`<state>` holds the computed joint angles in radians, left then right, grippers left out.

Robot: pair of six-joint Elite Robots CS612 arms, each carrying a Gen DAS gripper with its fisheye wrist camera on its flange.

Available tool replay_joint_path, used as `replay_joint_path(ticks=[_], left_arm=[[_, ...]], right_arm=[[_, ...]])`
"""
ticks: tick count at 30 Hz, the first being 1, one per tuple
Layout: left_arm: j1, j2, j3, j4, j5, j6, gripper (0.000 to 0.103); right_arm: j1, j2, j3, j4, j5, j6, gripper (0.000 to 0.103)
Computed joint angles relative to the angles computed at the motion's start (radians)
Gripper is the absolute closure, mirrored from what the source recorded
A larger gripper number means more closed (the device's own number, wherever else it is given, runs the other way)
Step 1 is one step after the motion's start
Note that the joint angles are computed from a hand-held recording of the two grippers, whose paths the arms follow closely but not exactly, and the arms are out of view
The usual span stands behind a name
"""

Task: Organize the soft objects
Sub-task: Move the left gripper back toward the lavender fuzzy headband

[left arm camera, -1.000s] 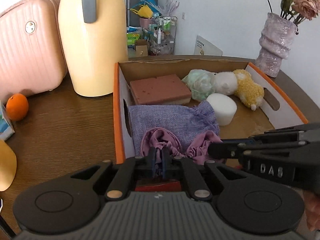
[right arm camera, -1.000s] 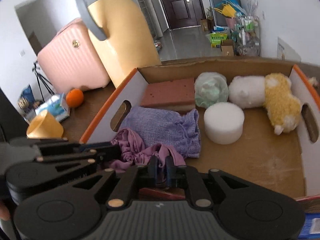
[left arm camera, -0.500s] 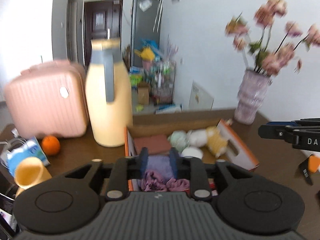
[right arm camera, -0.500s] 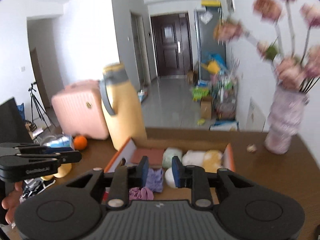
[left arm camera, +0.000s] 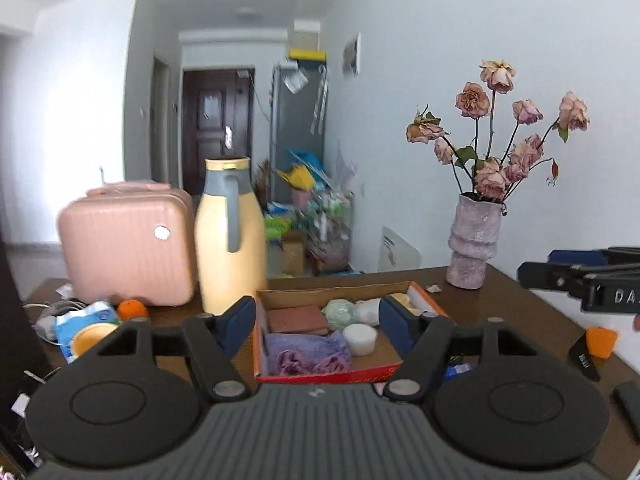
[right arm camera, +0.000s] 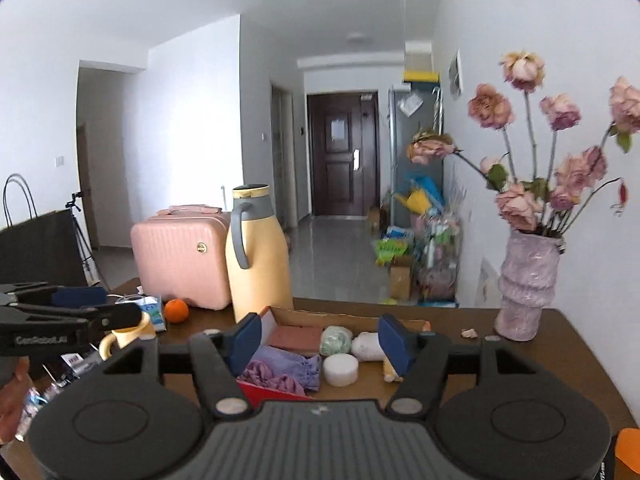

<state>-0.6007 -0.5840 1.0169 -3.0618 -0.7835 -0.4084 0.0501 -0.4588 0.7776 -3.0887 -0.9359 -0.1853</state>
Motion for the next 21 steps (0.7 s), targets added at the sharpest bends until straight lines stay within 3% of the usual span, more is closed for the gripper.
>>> replay_joint_path(ticks=[2,5,7,9,15,19,21], left_arm=[[-0.022,0.012,0.023,-0.067,0.077,0.05,0.017],[-0.056,0.039,0.059,-0.264,0.17,0.153,0.012],[-0.081,0.055,0.082,-0.376,0.23,0.22,0.005],[-0.1,0.061,0.119,-0.47,0.256,0.238,0.003],[-0.16,0.03,0.28,-0.485,0.341,0.122,0.001],[-0.183,-0.014,0.385,-0.367,0.324,-0.091,0.001],[-0.183,-0.029,0.407,-0.311,0.307,-0.157,0.001]], right_arm=[[-0.004,-0.005,0.057,-0.128,-0.009,0.03,0.034],[-0.018,-0.011,0.157,-0.359,-0.019,0.081,0.022],[-0.026,-0.026,0.236,-0.46,-0.028,0.065,0.022],[-0.038,-0.05,0.324,-0.506,-0.018,0.033,0.021],[-0.077,-0.109,0.55,-0.589,0.039,0.018,0.019],[-0.087,-0.121,0.622,-0.614,0.056,0.041,0.018],[-0.088,-0.121,0.626,-0.598,0.065,0.045,0.018]])
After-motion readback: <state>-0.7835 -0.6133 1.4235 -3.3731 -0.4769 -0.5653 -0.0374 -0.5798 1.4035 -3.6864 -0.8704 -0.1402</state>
